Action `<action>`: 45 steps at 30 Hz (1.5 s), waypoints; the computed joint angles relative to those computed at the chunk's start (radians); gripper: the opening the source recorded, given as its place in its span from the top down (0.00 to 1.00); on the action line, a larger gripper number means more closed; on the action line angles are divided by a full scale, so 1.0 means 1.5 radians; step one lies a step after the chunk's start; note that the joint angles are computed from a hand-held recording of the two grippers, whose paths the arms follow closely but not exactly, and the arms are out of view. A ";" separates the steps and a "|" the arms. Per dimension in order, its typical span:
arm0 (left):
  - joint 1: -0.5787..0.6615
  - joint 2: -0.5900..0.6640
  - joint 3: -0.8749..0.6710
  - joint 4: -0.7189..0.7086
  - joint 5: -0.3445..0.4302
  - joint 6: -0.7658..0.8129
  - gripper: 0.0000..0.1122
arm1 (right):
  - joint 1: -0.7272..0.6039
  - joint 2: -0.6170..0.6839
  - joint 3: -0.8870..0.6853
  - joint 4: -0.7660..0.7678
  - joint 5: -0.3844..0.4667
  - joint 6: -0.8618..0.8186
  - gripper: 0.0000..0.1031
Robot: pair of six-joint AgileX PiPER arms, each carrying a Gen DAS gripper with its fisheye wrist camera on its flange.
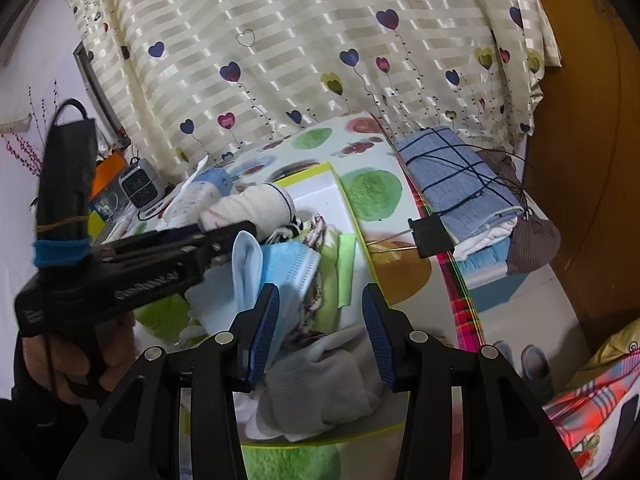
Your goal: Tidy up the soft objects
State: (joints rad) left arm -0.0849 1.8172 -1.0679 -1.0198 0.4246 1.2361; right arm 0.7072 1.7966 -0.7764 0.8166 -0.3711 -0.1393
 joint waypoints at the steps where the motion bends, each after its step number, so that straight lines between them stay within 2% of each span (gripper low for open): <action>1: -0.001 0.006 -0.005 0.010 0.001 -0.007 0.62 | -0.003 0.003 -0.001 -0.012 0.001 0.011 0.57; 7: 0.009 0.005 -0.010 0.022 0.017 -0.020 0.60 | -0.006 0.012 -0.012 -0.024 0.005 0.017 0.57; 11: 0.019 -0.025 0.014 -0.007 0.016 0.013 0.56 | 0.003 0.004 -0.012 0.009 -0.003 -0.014 0.57; 21: 0.059 -0.102 0.074 -0.046 0.040 0.059 0.55 | 0.042 -0.030 -0.002 0.119 -0.026 -0.108 0.57; 29: 0.107 -0.200 0.152 -0.070 0.071 0.098 0.55 | 0.105 -0.060 -0.002 0.257 -0.063 -0.233 0.55; 37: 0.185 -0.288 0.232 -0.080 0.119 0.147 0.55 | 0.198 -0.057 -0.046 0.479 -0.129 -0.467 0.55; 45: 0.263 -0.337 0.282 -0.073 0.167 0.180 0.54 | 0.250 -0.033 -0.080 0.552 -0.153 -0.525 0.55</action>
